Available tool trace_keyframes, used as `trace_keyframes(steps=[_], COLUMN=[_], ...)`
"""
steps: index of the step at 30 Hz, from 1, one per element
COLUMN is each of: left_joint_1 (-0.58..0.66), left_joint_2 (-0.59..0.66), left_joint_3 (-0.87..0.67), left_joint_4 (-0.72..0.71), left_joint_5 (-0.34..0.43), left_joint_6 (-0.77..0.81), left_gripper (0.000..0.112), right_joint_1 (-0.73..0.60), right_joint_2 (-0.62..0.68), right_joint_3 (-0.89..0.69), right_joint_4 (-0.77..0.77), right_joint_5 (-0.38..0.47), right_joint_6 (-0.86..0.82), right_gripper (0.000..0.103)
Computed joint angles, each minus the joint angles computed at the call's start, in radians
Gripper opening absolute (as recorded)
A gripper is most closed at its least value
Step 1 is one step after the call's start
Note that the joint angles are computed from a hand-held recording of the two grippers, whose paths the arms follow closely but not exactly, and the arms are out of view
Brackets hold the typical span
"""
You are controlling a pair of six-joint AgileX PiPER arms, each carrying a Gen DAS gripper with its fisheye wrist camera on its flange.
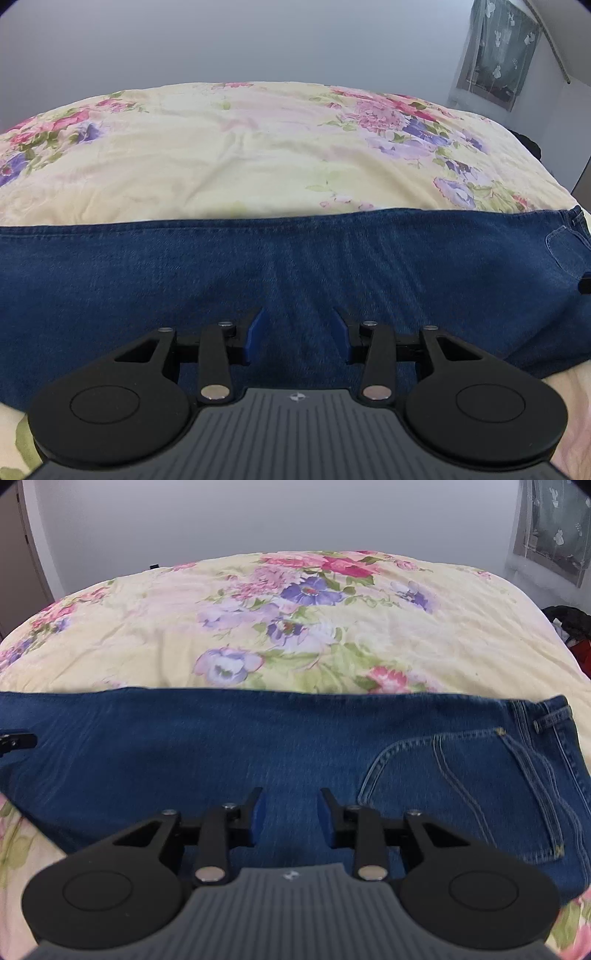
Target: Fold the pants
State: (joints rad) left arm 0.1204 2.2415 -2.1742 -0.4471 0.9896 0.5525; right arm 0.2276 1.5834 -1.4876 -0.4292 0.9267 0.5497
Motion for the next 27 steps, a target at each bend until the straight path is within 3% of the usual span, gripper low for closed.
trace_keyframes(steps=[2,5,7,10,12,15,17,23,25,27], left_joint_1=[0.015,0.031,0.041,0.059,0.07,0.089,0.1,0.132,0.151,0.17], left_joint_2=[-0.041,-0.098,-0.125,-0.138,-0.141,-0.148,-0.158,-0.155,-0.159,-0.158], left_joint_3=[0.057,0.142,0.178,0.182,0.178,0.181,0.195,0.204,0.206,0.198], left_joint_4=[0.001,0.026,0.049,0.067,0.074,0.067,0.061,0.067,0.054,0.043], left_joint_5=[-0.001,-0.025,-0.042,-0.036,-0.029,-0.021,-0.025,-0.02,-0.021,-0.018], left_joint_6=[0.022,0.052,0.052,0.043,0.038,0.044,0.062,0.058,0.072,0.083], left_gripper=[0.048,0.048,0.048,0.048,0.048,0.048,0.048,0.048,0.048,0.048], right_joint_1=[0.057,0.164,0.208,0.259,0.29,0.305,0.306,0.308,0.284,0.292], right_joint_2=[-0.058,-0.079,-0.067,-0.035,0.01,0.041,0.042,0.034,0.038,0.031], right_joint_3=[0.079,0.154,0.178,0.196,0.181,0.17,0.158,0.153,0.111,0.099], right_joint_4=[-0.003,-0.07,-0.09,-0.147,-0.217,-0.264,-0.224,-0.13,-0.01,0.012], right_joint_5=[-0.005,-0.003,-0.017,-0.049,-0.041,-0.05,-0.047,0.009,0.049,0.074], right_joint_6=[0.013,0.03,0.03,0.035,0.03,0.002,-0.069,-0.152,-0.211,-0.203], right_gripper=[0.038,0.041,0.043,0.055,0.054,0.03,0.0,0.0,0.0,0.0])
